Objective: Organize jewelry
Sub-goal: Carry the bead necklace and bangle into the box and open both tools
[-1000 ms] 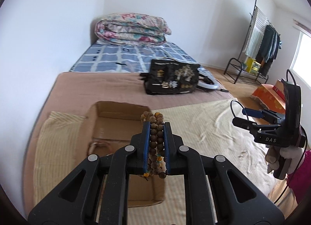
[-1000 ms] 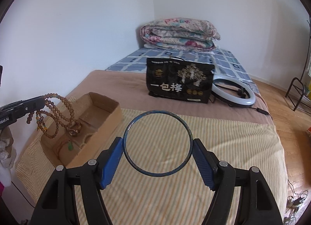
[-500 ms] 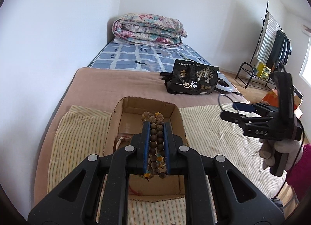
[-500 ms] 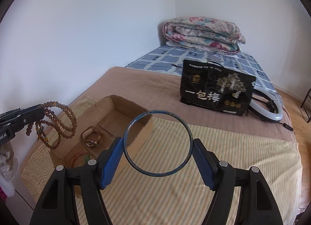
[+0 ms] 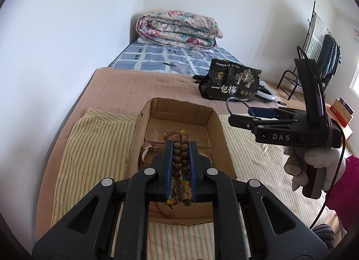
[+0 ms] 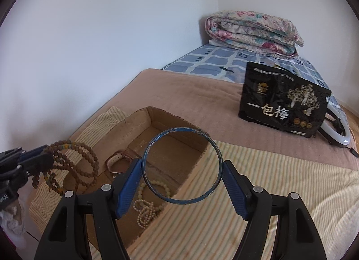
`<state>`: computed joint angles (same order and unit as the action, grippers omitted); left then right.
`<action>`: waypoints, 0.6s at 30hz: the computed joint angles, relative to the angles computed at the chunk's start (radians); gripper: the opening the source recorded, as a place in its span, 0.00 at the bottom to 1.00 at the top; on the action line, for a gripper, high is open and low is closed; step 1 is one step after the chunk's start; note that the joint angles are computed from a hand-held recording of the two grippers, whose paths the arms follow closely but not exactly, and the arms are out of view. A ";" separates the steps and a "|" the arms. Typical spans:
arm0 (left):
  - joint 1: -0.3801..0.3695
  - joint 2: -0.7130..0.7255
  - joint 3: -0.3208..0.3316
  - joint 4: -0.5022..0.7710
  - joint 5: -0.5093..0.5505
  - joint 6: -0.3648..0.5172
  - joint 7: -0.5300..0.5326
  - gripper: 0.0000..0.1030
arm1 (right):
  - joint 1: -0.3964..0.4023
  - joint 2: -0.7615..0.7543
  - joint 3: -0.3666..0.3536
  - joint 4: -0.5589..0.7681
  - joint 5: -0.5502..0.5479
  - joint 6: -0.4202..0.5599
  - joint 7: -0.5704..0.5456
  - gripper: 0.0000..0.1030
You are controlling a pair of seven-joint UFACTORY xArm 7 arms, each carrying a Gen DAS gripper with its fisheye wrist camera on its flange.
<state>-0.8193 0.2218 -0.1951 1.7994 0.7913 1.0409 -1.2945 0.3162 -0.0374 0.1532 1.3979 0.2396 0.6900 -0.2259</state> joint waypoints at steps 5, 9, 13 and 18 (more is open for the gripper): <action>0.010 -0.009 0.000 -0.027 -0.005 -0.015 -0.011 0.11 | 0.012 0.044 0.012 0.033 -0.009 -0.003 0.013 0.72; 0.010 -0.007 -0.002 -0.025 0.006 -0.003 -0.003 0.11 | 0.018 0.074 0.018 0.057 -0.017 -0.001 0.025 0.72; 0.007 -0.003 -0.002 -0.019 0.014 0.004 0.001 0.11 | 0.022 0.095 0.021 0.073 -0.025 -0.001 0.036 0.72; -0.003 0.010 0.002 0.000 0.028 0.020 0.012 0.11 | 0.024 0.108 0.024 0.085 -0.016 0.002 0.040 0.72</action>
<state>-0.8223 0.2319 -0.1926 1.7992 0.8189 1.0610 -1.2826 0.3405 0.0705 0.1773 1.4825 0.2234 0.6917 -0.1858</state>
